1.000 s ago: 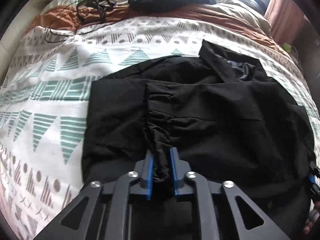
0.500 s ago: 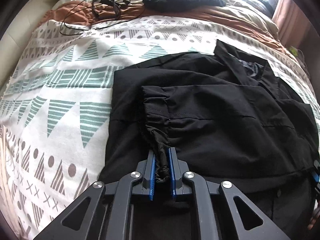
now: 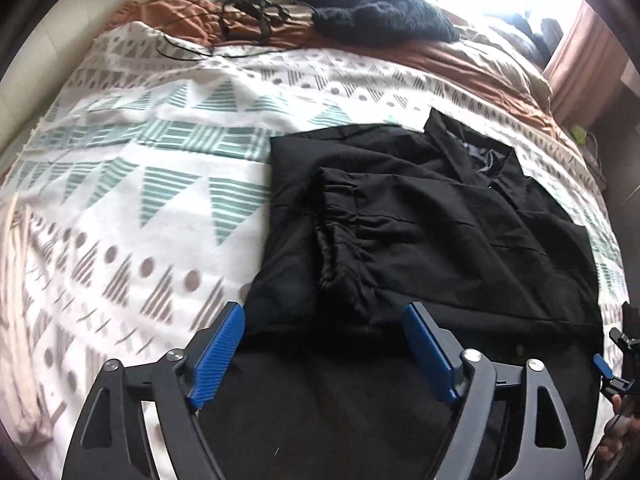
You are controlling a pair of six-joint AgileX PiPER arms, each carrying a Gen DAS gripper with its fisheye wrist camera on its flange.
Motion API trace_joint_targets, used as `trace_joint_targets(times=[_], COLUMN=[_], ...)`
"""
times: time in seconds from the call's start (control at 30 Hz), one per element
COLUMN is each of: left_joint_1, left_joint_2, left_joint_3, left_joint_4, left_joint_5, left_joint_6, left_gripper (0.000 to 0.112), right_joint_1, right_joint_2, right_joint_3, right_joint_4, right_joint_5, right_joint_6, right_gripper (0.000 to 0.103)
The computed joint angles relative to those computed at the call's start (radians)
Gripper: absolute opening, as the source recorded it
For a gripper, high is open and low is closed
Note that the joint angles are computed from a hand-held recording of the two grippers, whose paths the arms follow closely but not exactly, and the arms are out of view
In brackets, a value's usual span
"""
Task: Fold large clothes
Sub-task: 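Open both tools and smooth the shirt's side edges straight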
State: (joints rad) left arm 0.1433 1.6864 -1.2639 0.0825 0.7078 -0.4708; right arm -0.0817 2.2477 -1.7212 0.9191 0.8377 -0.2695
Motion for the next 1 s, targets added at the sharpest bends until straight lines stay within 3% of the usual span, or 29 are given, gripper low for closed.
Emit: trace_joint_targets(times=[0.13,0.27,0.37,0.77,1.0], left_joint_1=[0.004,-0.001,-0.019,0.023,0.23], left_joint_2=[-0.113,-0.26,-0.365,-0.74,-0.935], left_joint_3=[0.075,0.157,0.211,0.339,0.406], left_joint_4=[0.0,0.008,0.06,-0.023,-0.238], left_joint_5=[0.02,0.042,0.057,0.215,0.318], left_joint_6=[-0.022,-0.034,-0.084,0.017,0.245], left_gripper=[0.084,0.091,0.1,0.1,0.1], right_joint_1=[-0.009,-0.022,-0.016,-0.045,-0.15], right_joint_2=[-0.073,-0.168,-0.256,-0.611,-0.799], right_joint_3=[0.062,0.155,0.227,0.548,0.744], right_joint_4=[-0.021,-0.025,-0.068,-0.109,-0.046], right_joint_5=[0.001,0.005,-0.009,-0.075,-0.031], right_joint_6=[-0.01,-0.054,-0.085,-0.188,-0.279], right_gripper=[0.079,0.103,0.103,0.103,0.103])
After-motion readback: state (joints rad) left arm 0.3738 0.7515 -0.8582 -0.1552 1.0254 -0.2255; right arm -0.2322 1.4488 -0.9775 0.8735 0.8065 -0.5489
